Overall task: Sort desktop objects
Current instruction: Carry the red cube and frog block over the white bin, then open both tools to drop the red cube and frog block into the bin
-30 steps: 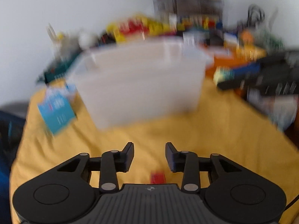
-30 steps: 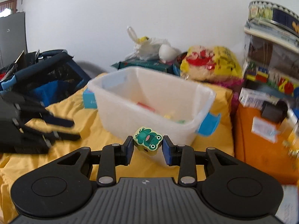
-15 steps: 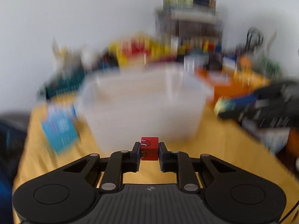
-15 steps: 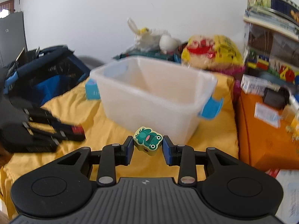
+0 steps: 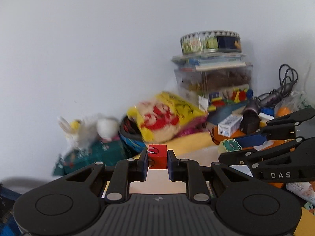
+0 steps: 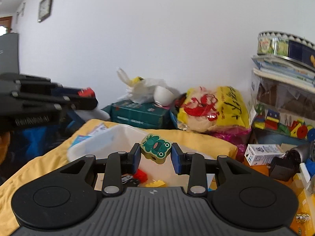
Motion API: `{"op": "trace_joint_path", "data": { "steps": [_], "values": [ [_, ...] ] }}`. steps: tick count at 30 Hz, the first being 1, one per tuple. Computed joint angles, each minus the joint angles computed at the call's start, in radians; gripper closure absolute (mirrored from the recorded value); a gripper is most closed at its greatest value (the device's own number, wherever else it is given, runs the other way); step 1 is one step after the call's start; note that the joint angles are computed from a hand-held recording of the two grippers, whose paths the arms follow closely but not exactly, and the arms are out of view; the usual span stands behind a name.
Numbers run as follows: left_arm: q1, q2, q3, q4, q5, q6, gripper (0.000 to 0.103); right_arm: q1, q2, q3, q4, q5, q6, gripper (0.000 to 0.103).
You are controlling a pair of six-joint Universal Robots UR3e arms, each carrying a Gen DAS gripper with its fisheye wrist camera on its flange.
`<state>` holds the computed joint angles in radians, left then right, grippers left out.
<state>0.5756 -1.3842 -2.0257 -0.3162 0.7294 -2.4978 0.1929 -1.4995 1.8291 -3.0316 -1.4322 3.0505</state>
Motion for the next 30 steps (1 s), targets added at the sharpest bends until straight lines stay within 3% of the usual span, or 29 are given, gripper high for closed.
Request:
{"op": "trace_joint_path", "data": {
  "steps": [4,8,12,15,16,20,22,24,25,30],
  "values": [
    [-0.123,-0.183,0.094,0.013,0.142,-0.07,0.081,0.018,0.079,-0.056,0.034,-0.048,0.003,0.067],
    [-0.177,-0.259,0.12,-0.025,0.257,-0.04,0.076,0.023,0.131,-0.1,0.113,-0.075,0.023,0.066],
    [-0.177,-0.224,0.073,-0.001,0.303,0.0,0.052,0.003,0.124,-0.095,0.174,-0.05,0.056,0.064],
    [-0.182,-0.182,0.055,0.018,0.347,0.008,0.042,-0.004,0.116,-0.102,0.208,-0.037,0.048,0.062],
    [-0.178,-0.166,0.056,0.007,0.35,0.003,0.037,-0.006,0.115,-0.111,0.222,-0.032,0.049,0.059],
    [-0.188,-0.122,0.071,0.016,0.405,-0.04,0.033,0.002,0.118,-0.189,0.319,-0.054,0.036,0.047],
    [-0.226,-0.111,0.057,0.091,0.494,-0.045,0.023,0.002,0.133,-0.242,0.369,-0.055,0.028,0.038],
    [-0.274,-0.115,0.055,0.154,0.594,-0.053,0.02,0.01,0.148,-0.318,0.469,-0.066,0.0,0.027],
    [-0.283,-0.109,0.062,0.146,0.614,-0.051,0.02,0.013,0.158,-0.352,0.515,-0.07,-0.017,0.019],
    [-0.269,-0.072,0.153,-0.069,0.585,-0.063,0.02,0.039,0.19,-0.459,0.661,-0.132,-0.071,0.008]
  ]
}}
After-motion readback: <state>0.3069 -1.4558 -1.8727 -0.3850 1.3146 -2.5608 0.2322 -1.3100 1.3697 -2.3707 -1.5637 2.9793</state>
